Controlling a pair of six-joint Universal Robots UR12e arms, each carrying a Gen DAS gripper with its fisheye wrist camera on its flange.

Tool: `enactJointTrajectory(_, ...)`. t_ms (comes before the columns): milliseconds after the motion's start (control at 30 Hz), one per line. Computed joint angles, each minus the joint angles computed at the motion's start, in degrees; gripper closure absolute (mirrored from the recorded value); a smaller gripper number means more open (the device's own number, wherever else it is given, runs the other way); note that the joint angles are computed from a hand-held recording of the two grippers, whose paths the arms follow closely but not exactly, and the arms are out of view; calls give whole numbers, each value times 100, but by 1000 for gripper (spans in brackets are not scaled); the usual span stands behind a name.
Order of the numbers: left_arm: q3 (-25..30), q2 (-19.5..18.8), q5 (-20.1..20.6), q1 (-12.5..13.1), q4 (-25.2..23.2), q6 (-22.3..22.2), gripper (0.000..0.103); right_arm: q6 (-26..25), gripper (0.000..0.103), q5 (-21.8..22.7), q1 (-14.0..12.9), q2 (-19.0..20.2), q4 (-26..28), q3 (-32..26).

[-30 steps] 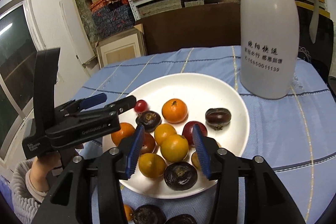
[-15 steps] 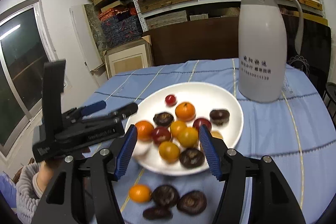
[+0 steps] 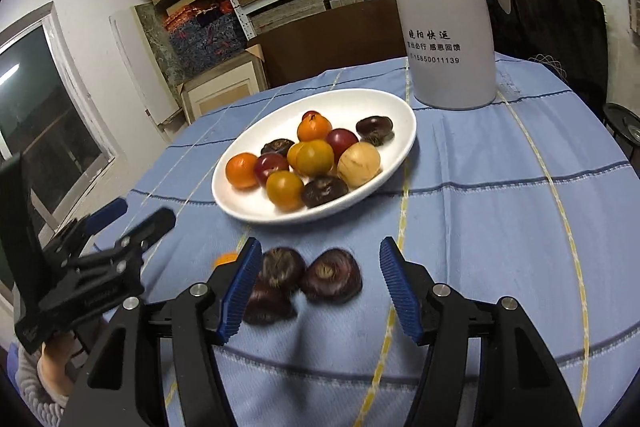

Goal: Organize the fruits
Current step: 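Move both tools back to the remaining persimmons and tangerine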

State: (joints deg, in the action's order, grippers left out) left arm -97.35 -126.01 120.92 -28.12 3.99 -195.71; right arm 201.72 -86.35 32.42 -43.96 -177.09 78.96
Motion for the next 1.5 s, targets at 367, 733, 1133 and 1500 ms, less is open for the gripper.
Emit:
enactJointTrajectory(367,-346,168,174,-49,148,-246,5,-357,35,-81,110,-3,138,20)
enactJointTrajectory(733,-279,143,151,-53,77,-147,5,-543,31,-157,161,49,356,-70)
enactJointTrajectory(1133,-289,214,-375,181,-680,-690,5,-1080,40,-206,281,138,589,-212)
enactJointTrajectory(1500,-194,153,-569,185,-930,-558,5,-1206,56,86,270,295,1028,-548)
